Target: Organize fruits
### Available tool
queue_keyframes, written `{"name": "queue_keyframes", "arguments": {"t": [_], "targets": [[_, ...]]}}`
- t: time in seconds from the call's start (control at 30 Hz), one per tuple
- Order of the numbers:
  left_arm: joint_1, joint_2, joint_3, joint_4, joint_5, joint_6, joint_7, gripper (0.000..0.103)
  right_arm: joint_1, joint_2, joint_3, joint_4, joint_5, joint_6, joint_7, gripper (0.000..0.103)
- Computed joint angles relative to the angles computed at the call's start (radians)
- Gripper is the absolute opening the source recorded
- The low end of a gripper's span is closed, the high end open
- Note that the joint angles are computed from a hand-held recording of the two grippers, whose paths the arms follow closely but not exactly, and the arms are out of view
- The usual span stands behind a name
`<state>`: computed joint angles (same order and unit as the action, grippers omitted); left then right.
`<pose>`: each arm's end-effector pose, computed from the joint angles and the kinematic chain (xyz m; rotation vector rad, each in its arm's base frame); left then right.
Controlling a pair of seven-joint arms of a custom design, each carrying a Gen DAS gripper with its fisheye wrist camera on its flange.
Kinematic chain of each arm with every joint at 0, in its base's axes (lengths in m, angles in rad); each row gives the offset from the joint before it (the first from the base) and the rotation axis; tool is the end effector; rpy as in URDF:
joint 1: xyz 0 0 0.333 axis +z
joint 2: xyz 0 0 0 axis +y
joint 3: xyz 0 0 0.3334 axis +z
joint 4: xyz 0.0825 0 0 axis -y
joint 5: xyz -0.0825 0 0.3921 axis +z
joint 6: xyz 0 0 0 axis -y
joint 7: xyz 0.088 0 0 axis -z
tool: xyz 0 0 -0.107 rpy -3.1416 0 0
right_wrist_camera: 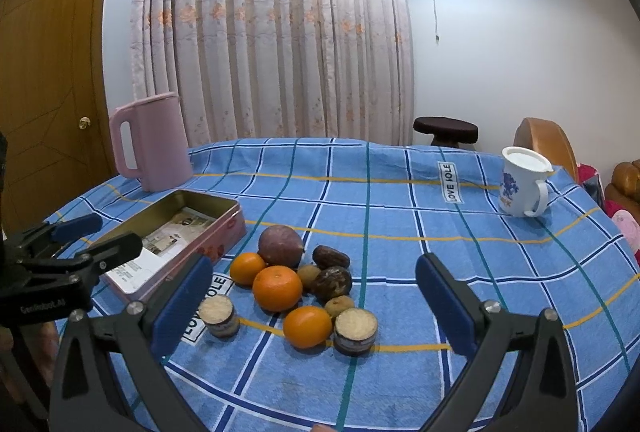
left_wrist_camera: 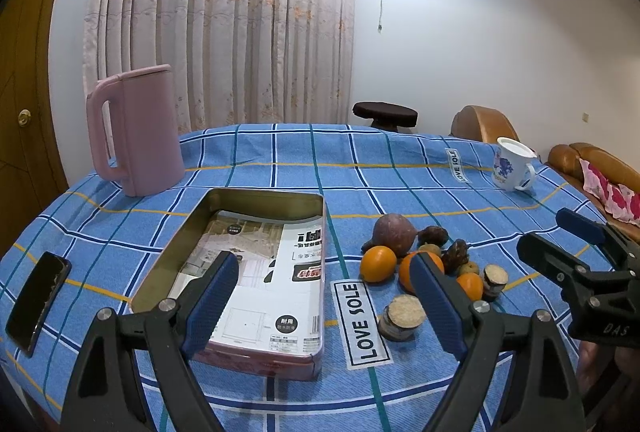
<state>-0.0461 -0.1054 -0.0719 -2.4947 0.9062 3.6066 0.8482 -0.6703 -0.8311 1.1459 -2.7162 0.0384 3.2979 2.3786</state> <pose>0.4555 -0.1551 0.4548 -1.2318 1.9878 -1.2431 0.3727 0.2276 0.4525 -1.4171 1.5978 -1.0357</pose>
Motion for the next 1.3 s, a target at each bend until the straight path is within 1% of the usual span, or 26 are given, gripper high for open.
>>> {"name": "queue_keyframes", "arguments": {"t": [0.23,0.3,0.37,0.6,0.77,0.93,1.13,1.2,1.27,1.3], "targets": [[0.001,0.004,-0.002,0.002,-0.001,0.002,-0.002,0.088,0.005,0.005,-0.007,-0.003,-0.002,0.001,-0.003,0.103],[0.001,0.006,-0.008,-0.001,-0.019,0.0,0.013,0.088,0.008,0.006,-0.008,-0.005,0.0,0.001,0.0,0.103],[-0.001,0.008,0.0,0.005,0.006,0.003,-0.01,0.088,0.01,0.005,-0.008,-0.006,0.001,-0.001,0.0,0.103],[0.002,0.01,-0.006,0.005,0.005,0.003,-0.01,0.088,0.012,0.01,-0.013,-0.01,0.003,-0.001,-0.001,0.103],[0.003,0.018,-0.002,0.017,0.028,0.001,-0.025,0.088,0.009,0.012,-0.013,-0.011,0.002,0.002,-0.001,0.103],[0.002,0.032,-0.015,0.018,0.006,0.001,-0.005,0.088,0.009,0.022,-0.018,-0.015,-0.003,-0.015,-0.002,0.102],[-0.008,0.053,-0.04,0.01,-0.05,0.013,0.063,0.088,0.001,0.086,-0.03,-0.021,-0.022,-0.033,-0.009,0.088],[-0.013,0.058,-0.042,0.01,-0.033,0.021,0.064,0.088,0.004,0.114,-0.037,-0.018,-0.033,-0.05,-0.013,0.081],[-0.019,0.06,-0.052,0.001,-0.057,0.025,0.097,0.088,0.006,0.128,-0.041,-0.022,-0.044,-0.055,-0.016,0.078],[-0.022,0.062,-0.054,0.001,-0.054,0.026,0.1,0.088,0.006,0.135,-0.042,-0.02,-0.051,-0.074,-0.017,0.077]]}}
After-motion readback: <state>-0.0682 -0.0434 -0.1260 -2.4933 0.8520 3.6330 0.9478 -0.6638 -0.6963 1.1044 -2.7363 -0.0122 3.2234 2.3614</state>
